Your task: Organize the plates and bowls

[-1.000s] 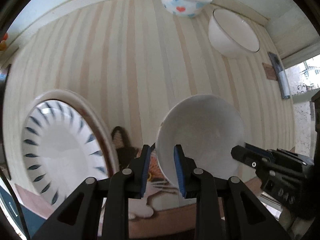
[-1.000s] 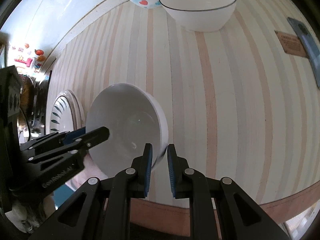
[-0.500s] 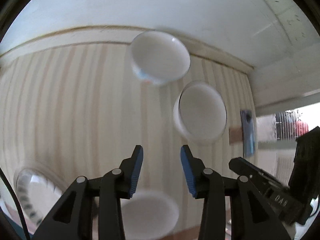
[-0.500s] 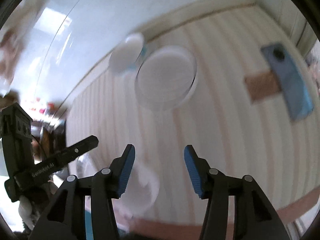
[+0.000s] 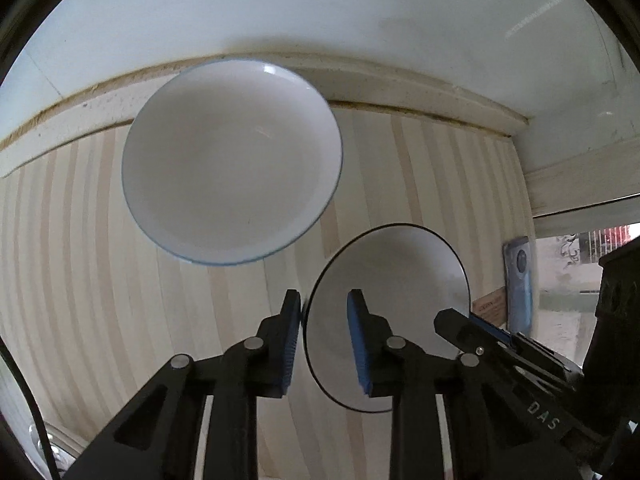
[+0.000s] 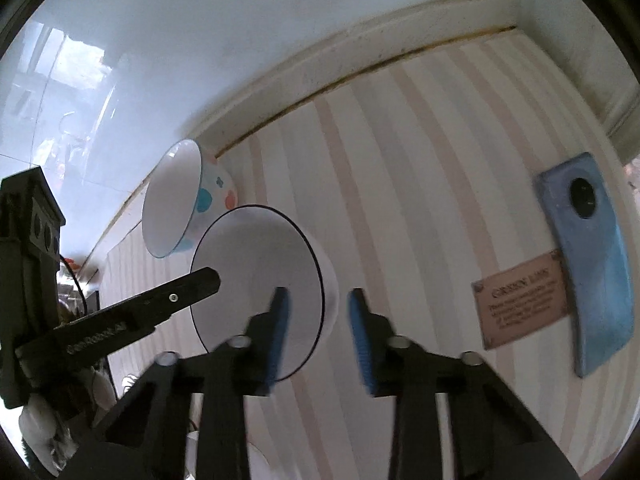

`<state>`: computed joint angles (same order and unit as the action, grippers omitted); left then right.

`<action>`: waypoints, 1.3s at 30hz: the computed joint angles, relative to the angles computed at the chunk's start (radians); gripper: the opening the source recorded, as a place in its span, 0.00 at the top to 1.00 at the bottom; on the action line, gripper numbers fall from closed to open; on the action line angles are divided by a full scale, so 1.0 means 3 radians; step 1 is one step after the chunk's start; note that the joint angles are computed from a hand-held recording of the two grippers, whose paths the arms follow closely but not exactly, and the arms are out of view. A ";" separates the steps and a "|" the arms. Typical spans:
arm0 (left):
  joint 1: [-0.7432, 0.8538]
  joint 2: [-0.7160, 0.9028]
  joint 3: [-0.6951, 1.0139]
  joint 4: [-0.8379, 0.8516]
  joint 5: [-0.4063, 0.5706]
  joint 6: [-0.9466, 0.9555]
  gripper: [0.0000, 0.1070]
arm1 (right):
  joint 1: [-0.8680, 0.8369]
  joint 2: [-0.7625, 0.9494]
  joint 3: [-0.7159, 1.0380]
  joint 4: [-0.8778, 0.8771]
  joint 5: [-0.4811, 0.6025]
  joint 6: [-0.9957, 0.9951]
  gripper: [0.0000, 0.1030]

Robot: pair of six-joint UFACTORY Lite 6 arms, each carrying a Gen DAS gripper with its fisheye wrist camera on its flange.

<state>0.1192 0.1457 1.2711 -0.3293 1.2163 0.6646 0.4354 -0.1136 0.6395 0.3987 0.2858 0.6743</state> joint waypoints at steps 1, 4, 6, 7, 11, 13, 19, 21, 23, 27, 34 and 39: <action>0.0011 0.0004 0.0004 0.0000 -0.0003 0.0011 0.82 | -0.0018 0.0037 -0.0018 0.0066 -0.0047 -0.0073 0.79; 0.0056 0.0008 0.0020 -0.0010 0.0020 0.0032 0.83 | 0.0017 0.0103 -0.0004 -0.0151 -0.0088 0.0134 0.85; 0.0068 -0.0004 0.0018 0.0007 0.0026 0.0019 0.83 | 0.0038 0.0142 0.0014 -0.0197 -0.0117 0.0171 0.87; 0.0073 -0.0041 -0.0016 0.0019 0.0016 0.0021 0.83 | 0.0043 0.0163 0.0044 -0.0231 -0.0092 0.0187 0.87; 0.0140 -0.0144 -0.0038 0.0031 0.0060 0.0063 0.83 | 0.0197 0.0362 0.0232 -0.0530 -0.0074 0.0526 0.87; 0.0194 -0.0174 -0.0003 0.0022 0.0129 0.0072 0.83 | 0.0250 0.0318 0.0241 -0.0625 -0.0030 0.0644 0.87; 0.0555 -0.0406 0.0162 0.0030 0.0514 0.0327 0.83 | 0.0606 0.0086 0.0366 -0.1052 0.0225 0.1261 0.87; 0.0737 -0.0470 0.0249 0.0031 0.0684 0.0457 0.83 | 0.0744 0.0016 0.0416 -0.1215 0.0313 0.1501 0.87; 0.0892 -0.0534 0.0309 0.0038 0.0816 0.0571 0.83 | 0.0945 -0.0056 0.0495 -0.1428 0.0423 0.1813 0.87; 0.1274 -0.0593 0.0512 0.0020 0.1106 0.0838 0.83 | 0.1339 -0.0113 0.0699 -0.1736 0.0637 0.2301 0.87; 0.1936 -0.0557 0.0834 0.0088 0.1458 0.1336 0.83 | 0.2007 0.0013 0.1220 -0.2152 0.1007 0.2993 0.87; 0.2349 -0.0441 0.0938 0.0222 0.1606 0.1669 0.83 | 0.2380 0.0143 0.1416 -0.2318 0.1106 0.3359 0.87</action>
<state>0.8239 0.0135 1.5525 -0.2626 1.6982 1.1653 1.1493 -0.0707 1.0643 -0.2966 0.6176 1.6821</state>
